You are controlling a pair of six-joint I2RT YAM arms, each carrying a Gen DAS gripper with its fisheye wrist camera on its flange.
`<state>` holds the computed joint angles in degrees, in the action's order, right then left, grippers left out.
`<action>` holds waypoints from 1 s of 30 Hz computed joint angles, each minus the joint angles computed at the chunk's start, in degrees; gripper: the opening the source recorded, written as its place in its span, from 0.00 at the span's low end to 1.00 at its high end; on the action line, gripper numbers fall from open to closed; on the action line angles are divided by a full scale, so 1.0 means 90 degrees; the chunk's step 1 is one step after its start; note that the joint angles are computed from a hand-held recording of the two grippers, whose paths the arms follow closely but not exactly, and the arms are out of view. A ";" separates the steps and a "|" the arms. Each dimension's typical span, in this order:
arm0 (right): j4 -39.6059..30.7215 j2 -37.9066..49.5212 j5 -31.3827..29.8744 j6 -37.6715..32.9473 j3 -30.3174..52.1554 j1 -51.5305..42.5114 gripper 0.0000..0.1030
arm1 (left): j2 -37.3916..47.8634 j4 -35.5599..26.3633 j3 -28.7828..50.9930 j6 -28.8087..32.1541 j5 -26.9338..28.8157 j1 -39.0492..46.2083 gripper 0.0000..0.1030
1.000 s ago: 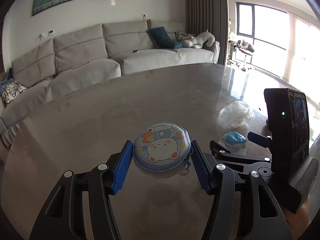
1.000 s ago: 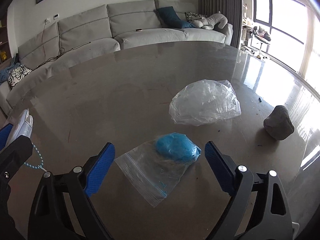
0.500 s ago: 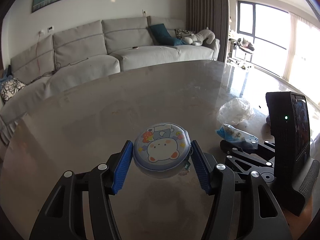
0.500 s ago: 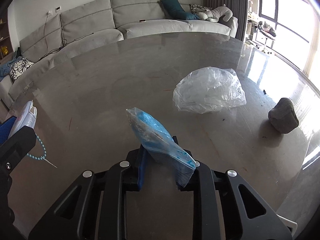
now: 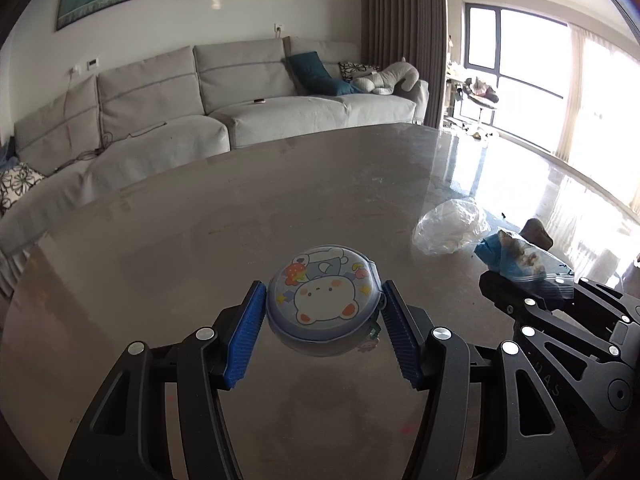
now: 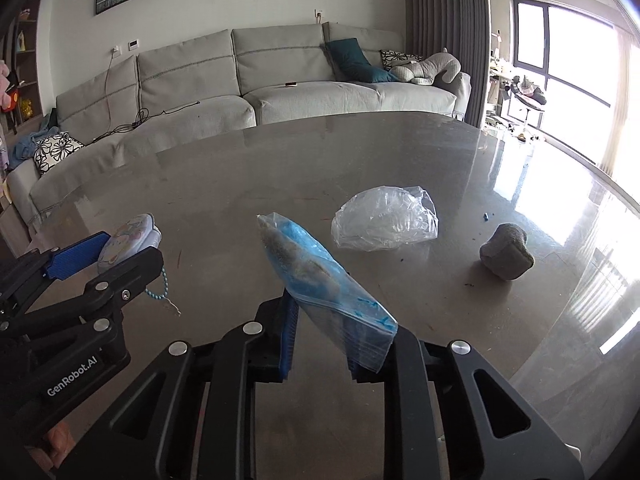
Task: Collect trash
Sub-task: 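Carry the round case and zip bag with both grippers over the bin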
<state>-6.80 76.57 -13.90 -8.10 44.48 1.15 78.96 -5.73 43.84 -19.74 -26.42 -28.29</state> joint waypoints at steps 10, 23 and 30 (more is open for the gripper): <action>-0.0401 -0.1365 -0.0575 -0.0422 -0.0431 -0.0967 0.21 | 0.0190 -0.0021 0.0293 -0.0048 -0.0171 -0.0734 0.56; -0.0930 -0.2110 -0.1816 -0.1425 -0.0902 -0.3759 0.21 | 0.1294 0.0337 0.1067 0.0058 -0.0164 -0.2413 0.56; -0.1085 -0.2080 -0.2359 -0.2145 -0.1209 -0.5213 0.21 | 0.2115 0.0397 0.1619 0.0070 0.0108 -0.3068 0.57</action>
